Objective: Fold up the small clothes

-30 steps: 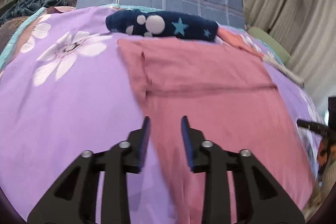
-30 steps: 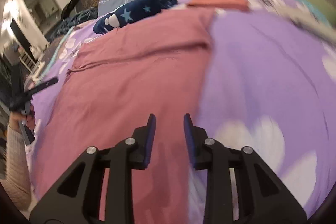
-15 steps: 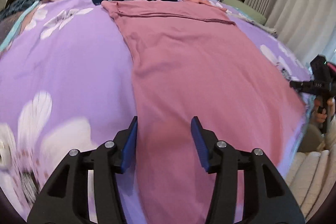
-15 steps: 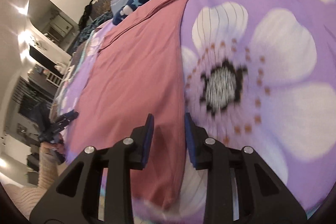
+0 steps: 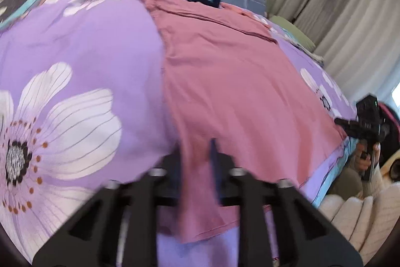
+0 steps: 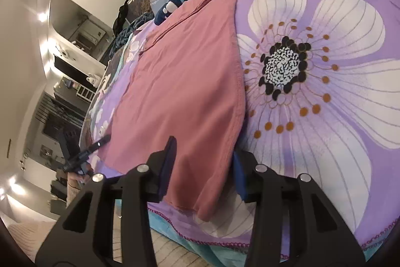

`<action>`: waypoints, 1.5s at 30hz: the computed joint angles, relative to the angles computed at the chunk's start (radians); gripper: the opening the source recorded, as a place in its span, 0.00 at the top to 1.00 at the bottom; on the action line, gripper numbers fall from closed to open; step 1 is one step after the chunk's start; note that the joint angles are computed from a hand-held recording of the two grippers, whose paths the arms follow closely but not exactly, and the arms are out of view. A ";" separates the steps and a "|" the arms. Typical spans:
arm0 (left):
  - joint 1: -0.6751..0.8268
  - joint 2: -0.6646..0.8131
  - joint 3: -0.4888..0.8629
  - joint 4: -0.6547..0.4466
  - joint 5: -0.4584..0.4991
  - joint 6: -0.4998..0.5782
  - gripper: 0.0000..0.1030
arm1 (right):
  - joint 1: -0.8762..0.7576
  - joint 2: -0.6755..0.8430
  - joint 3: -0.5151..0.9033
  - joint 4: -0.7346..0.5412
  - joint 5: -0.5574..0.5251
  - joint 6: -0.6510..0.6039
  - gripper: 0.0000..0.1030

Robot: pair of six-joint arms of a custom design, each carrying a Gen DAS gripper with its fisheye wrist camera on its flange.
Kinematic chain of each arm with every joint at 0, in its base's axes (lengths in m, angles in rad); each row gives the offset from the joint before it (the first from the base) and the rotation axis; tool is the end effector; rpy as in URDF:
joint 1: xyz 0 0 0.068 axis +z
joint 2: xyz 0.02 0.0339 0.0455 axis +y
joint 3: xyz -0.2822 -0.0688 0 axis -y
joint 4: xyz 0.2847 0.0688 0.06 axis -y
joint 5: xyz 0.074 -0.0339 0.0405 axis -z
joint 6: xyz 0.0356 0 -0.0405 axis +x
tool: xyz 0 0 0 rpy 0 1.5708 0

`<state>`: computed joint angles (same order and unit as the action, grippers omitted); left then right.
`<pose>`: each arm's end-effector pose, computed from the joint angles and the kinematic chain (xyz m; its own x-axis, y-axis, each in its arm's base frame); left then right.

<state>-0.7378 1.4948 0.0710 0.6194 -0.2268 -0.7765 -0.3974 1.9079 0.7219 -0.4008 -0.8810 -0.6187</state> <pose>0.1349 -0.1118 0.0437 -0.7587 -0.2331 -0.6083 0.0117 0.9288 -0.3705 0.2635 -0.0808 0.0418 -0.9005 -0.0223 -0.4343 -0.3248 0.6986 0.6376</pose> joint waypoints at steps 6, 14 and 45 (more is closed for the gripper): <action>-0.036 -0.318 -0.026 -0.168 -0.084 -0.045 0.98 | -0.055 -0.037 0.036 -0.056 -0.141 0.044 0.96; -0.476 -0.703 0.167 -0.800 -0.582 -0.120 0.98 | -0.229 -0.330 0.066 -0.503 -0.322 -0.377 0.96; 0.509 0.337 0.860 -0.419 0.130 0.341 0.98 | 0.284 0.421 0.922 0.161 0.154 0.807 0.95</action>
<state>-0.2284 1.8323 0.9313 0.2001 -0.0965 -0.4356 -0.1138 2.3289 1.6437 -0.2398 -0.7270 0.1878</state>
